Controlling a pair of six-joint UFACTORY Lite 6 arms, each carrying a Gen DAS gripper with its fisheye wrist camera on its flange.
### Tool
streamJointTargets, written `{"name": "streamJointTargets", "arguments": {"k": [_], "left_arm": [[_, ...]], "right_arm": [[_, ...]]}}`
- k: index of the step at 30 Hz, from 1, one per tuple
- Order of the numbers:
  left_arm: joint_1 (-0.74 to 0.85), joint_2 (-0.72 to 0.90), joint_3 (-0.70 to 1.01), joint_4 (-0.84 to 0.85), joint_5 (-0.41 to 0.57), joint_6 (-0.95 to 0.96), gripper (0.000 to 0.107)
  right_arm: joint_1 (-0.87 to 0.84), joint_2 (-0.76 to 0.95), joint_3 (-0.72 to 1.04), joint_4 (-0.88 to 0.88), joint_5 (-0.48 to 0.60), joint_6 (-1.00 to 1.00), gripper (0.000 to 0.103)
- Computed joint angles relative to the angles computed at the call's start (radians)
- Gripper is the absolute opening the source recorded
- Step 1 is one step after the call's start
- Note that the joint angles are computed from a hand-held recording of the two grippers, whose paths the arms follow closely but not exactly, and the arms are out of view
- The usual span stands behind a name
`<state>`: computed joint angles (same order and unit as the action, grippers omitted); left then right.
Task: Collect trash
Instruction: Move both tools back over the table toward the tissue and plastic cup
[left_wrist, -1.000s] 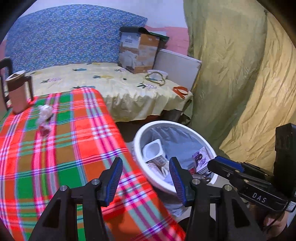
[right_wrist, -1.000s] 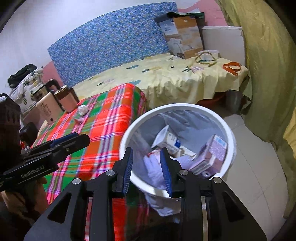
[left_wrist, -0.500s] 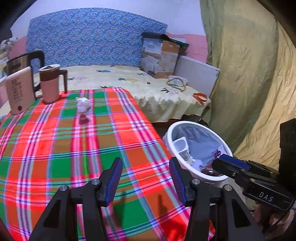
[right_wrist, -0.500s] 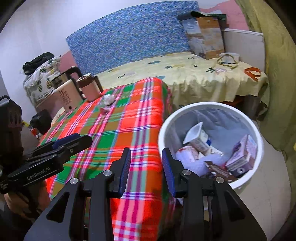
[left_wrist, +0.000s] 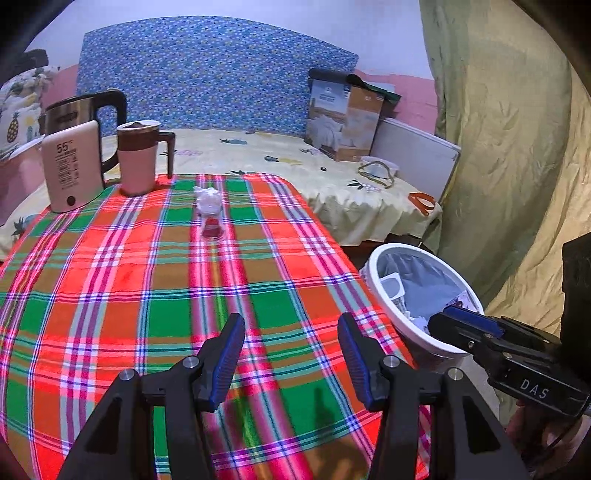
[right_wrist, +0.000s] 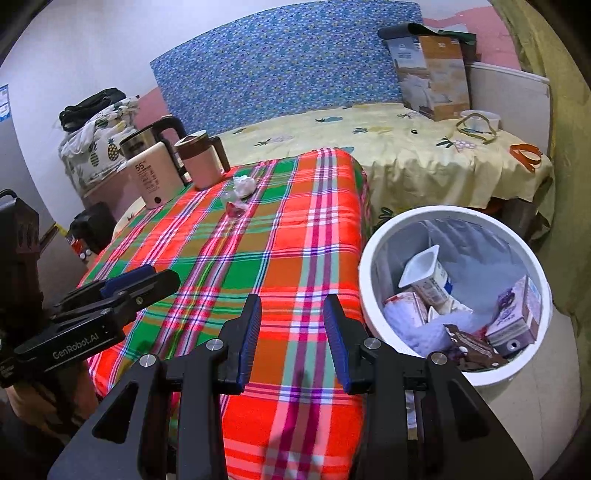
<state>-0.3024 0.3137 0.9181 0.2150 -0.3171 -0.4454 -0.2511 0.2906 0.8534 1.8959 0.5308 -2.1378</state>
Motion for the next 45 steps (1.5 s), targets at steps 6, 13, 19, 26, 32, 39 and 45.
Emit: {"name": "streamJointTargets", "arguments": {"k": [6,13,19,26,32,39,45], "left_arm": [[0.036,0.005,-0.005,0.014,-0.006,-0.012,0.052],[0.070,0.026,0.016,0.040,-0.002,-0.028,0.052],[0.103,0.068,0.069,0.074,0.014,-0.042,0.052],[0.161,0.152,0.192,0.195,0.053,-0.139,0.052],[0.202,0.211,0.278,0.263,0.077,-0.180,0.052],[0.277,0.255,0.336,0.360,0.088,-0.246,0.052],[0.343,0.287,0.361,0.505,0.075,-0.365,0.052]], "right_arm": [[0.030,0.012,0.015,0.006,-0.017,0.005,0.037],[0.070,0.031,0.037,0.016,-0.045,0.006,0.037],[0.095,0.078,0.097,-0.011,-0.060,0.051,0.037],[0.125,0.164,0.212,-0.096,-0.074,0.170,0.037],[0.157,0.229,0.319,-0.175,-0.074,0.266,0.037],[0.218,0.328,0.474,-0.262,-0.097,0.370,0.037],[0.284,0.437,0.637,-0.392,-0.151,0.520,0.037]]}}
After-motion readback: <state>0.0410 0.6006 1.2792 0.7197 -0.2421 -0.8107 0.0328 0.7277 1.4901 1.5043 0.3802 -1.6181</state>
